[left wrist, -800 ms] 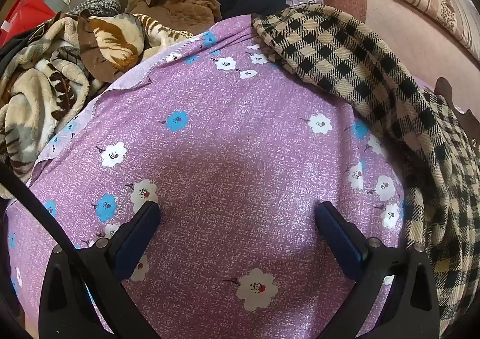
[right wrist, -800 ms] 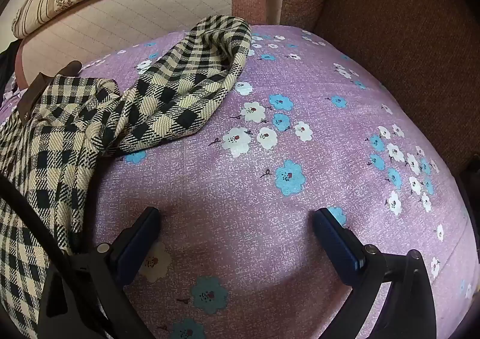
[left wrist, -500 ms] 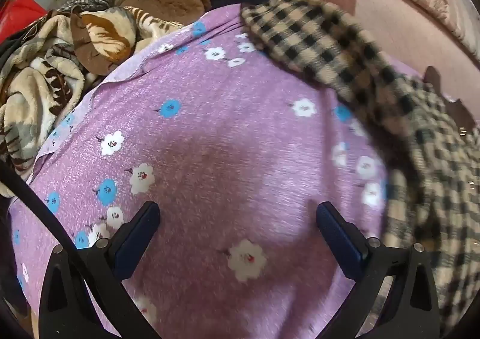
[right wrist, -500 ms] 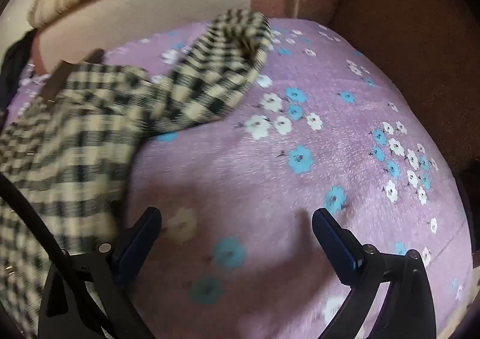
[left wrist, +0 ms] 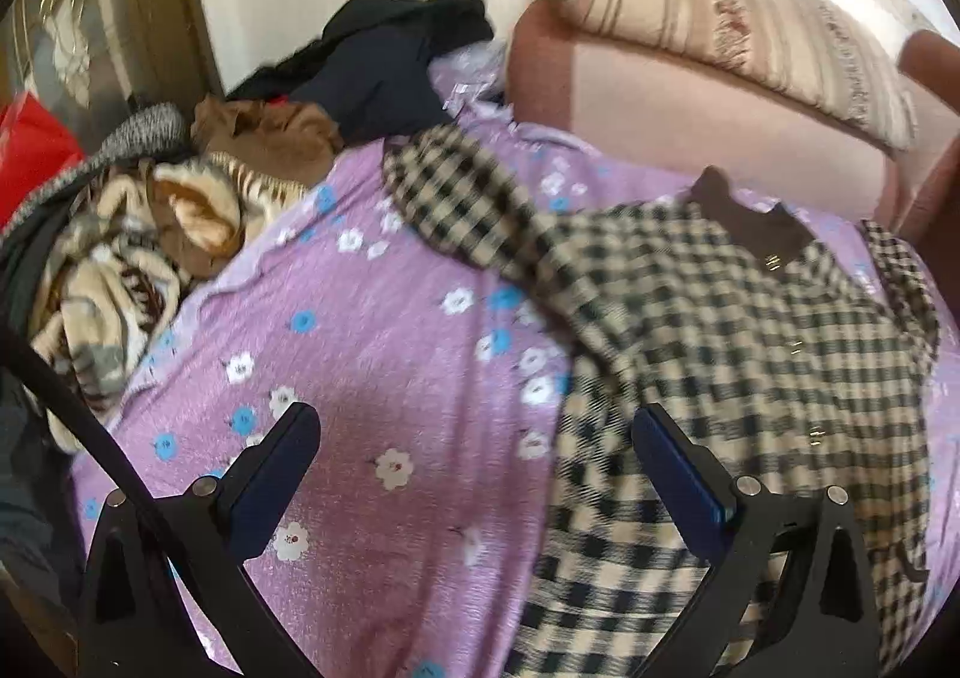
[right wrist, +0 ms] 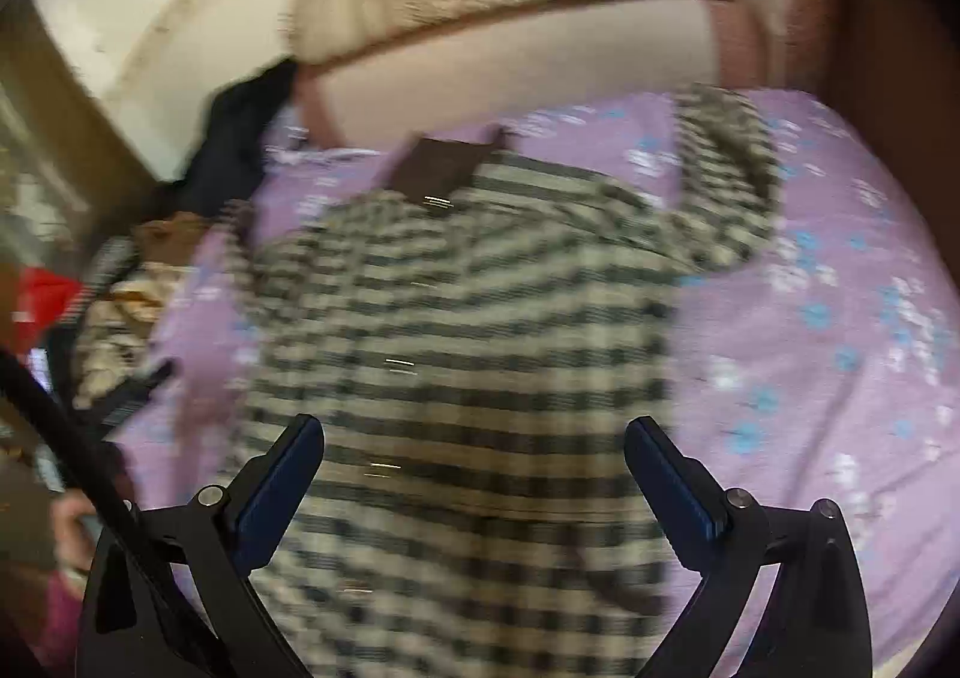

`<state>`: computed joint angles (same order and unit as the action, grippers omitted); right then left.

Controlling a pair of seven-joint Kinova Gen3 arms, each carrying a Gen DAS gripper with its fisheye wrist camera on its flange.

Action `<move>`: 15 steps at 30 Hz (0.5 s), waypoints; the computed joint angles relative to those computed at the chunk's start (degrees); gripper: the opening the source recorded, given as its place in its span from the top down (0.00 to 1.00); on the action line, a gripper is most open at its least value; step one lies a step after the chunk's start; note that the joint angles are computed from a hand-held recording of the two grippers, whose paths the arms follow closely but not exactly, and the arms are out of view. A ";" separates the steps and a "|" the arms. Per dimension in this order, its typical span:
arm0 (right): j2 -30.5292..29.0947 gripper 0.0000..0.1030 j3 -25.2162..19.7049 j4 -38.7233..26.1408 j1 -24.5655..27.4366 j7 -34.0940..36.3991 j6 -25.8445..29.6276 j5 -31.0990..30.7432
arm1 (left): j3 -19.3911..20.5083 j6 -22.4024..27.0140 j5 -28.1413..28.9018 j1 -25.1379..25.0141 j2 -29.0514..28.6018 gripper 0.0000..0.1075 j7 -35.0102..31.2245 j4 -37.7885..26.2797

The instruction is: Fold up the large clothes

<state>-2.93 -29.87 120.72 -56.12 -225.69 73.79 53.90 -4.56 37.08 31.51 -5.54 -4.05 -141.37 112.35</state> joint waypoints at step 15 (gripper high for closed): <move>11.85 0.01 8.97 -9.14 -1.27 9.76 7.81 9.16 | 3.11 -7.50 0.91 3.92 2.17 0.04 4.07 2.08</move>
<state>8.92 -20.90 111.58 -57.39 -215.93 81.60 63.06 -1.45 29.58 32.42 -1.61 -1.87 -137.29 114.43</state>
